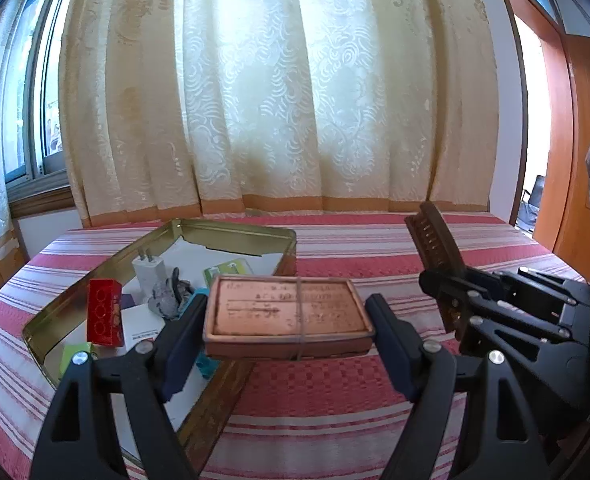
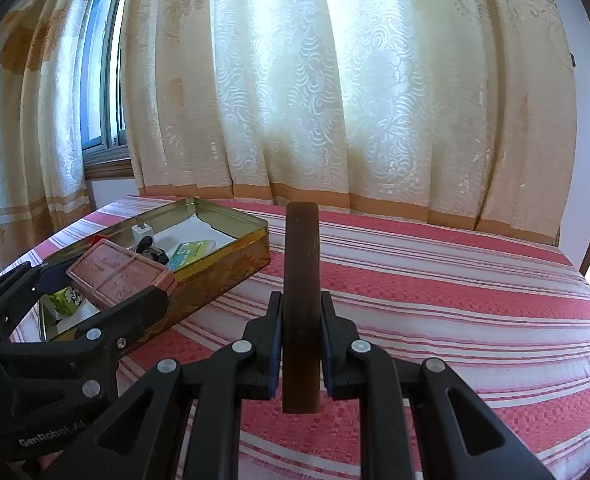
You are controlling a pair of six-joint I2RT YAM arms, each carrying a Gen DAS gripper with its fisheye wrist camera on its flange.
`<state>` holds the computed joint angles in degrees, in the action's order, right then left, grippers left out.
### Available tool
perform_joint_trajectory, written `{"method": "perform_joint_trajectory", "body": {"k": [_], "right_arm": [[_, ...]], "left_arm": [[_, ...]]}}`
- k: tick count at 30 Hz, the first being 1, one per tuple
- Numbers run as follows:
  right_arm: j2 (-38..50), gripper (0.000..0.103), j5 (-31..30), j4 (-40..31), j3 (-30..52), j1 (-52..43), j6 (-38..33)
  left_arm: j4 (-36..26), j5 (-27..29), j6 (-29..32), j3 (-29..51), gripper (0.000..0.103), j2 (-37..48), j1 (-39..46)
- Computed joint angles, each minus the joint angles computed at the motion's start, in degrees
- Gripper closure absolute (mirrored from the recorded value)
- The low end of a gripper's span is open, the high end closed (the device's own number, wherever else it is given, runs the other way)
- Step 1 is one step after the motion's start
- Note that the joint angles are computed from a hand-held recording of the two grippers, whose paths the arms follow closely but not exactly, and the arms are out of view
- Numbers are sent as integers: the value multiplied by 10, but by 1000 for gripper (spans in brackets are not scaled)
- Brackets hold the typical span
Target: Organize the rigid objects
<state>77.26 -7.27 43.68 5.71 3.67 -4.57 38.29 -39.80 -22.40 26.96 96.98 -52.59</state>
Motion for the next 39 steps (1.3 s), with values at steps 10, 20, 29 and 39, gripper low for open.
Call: {"method": "perform_joint_trajectory", "body": {"k": [10,20,29,39], "right_arm": [[-6,85,11,-1,-4,21,4],[0,85,35,2,-2,54,13],[17,85,64,6,9,97,26],[46,85,87,1,32,142,31]], "left_arm": [[16,-8,0,-20,24,-12,-2],[45,-19,5,-51,24,-30,0],[78,-26,10,-87,24,-50,10],[88,-17,9,-119,24,-76,32]]}}
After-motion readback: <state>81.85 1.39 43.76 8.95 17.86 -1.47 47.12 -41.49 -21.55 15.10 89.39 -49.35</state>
